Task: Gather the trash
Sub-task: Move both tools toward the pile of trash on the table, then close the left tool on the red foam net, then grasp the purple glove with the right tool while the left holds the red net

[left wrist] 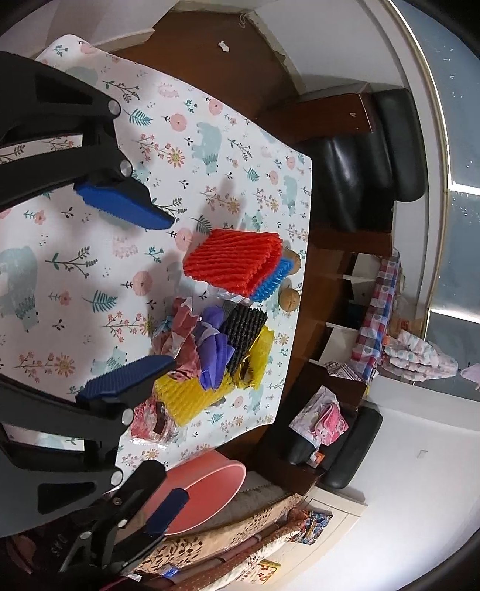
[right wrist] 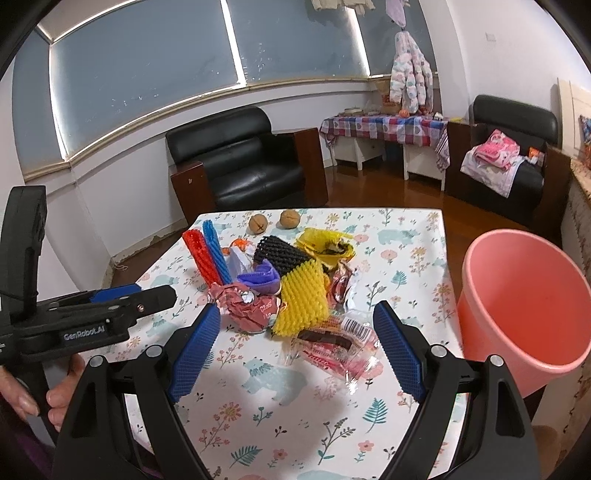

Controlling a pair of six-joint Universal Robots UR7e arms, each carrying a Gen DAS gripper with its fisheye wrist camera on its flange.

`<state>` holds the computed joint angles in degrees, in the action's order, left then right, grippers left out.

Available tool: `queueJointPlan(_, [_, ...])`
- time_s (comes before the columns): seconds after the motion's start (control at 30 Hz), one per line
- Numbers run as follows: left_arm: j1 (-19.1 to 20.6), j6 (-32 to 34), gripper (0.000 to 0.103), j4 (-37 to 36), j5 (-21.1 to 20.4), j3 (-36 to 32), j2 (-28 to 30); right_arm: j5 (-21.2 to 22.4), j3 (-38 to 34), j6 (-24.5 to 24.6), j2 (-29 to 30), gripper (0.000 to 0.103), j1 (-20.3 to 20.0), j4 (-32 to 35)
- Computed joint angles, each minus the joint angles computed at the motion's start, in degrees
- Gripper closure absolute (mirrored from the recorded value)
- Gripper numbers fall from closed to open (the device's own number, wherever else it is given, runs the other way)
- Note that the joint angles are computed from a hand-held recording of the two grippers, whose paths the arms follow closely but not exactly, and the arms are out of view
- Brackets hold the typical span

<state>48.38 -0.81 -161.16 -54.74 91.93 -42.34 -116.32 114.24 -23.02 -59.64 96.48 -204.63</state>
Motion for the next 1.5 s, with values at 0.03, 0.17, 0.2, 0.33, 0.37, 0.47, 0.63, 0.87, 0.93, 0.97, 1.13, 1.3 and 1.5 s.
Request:
queueJointPlan(0.03, [0.10,-0.17,0.038,-0.11,0.14,-0.29,0.12,-0.09,-0.16,0.27,0.14,0.018,-0.06,0.38])
queueJointPlan(0.17, [1.28,-0.55,0.047,0.28,-0.95,-2.37,0.66,0.80,-0.47,1.24,0.13,0.018,-0.77,2.19])
queueJointPlan(0.2, [1.86,-0.18,0.048,1.08,-1.04,-3.53,0.92,1.20,-0.59,1.28,0.19,0.018,-0.96,2.57])
queueJointPlan(0.33, [2.20,0.12,0.049,2.34,-1.06,-7.09,2.68,2.77,-0.52,0.77,-0.08,0.019,-1.39,2.79])
queueJointPlan(0.37, [2.14,-0.04,0.049,2.79,-1.04,-7.79,3.10,3.19,-0.45,0.58,-0.14,0.022,-1.52,2.65])
queueJointPlan(0.47, [2.16,0.69,0.049,3.72,-0.91,-10.52,4.95,3.69,-0.52,0.59,-0.17,0.023,-1.89,2.77])
queueJointPlan(0.63, [2.47,3.25,0.050,3.79,2.06,-14.26,8.44,3.98,-0.59,1.53,-0.63,0.024,-2.39,3.89])
queueJointPlan(0.87, [3.78,4.07,0.090,4.96,2.49,-14.60,8.31,4.89,-0.84,2.68,-1.01,0.025,-3.11,5.42])
queueJointPlan(0.93, [3.86,3.94,0.092,4.66,3.21,-13.33,7.39,5.06,-1.19,2.96,-0.92,0.025,-3.19,6.30])
queueJointPlan(0.97, [4.01,3.71,0.092,4.64,3.40,-12.75,6.94,5.15,-1.38,3.05,-0.83,0.025,-3.19,6.75])
queueJointPlan(1.13, [4.60,1.89,0.093,4.67,2.54,-8.94,3.77,5.30,-1.91,2.69,-0.51,0.029,-2.97,7.99])
queueJointPlan(1.3, [4.76,1.95,0.094,2.19,-0.51,-5.71,0.57,5.47,-2.31,3.65,-0.55,0.036,-3.16,9.53])
queueJointPlan(1.5, [4.73,2.81,0.094,-0.01,-2.91,-4.86,-1.30,6.93,-3.57,4.86,-1.32,0.047,-3.20,12.01])
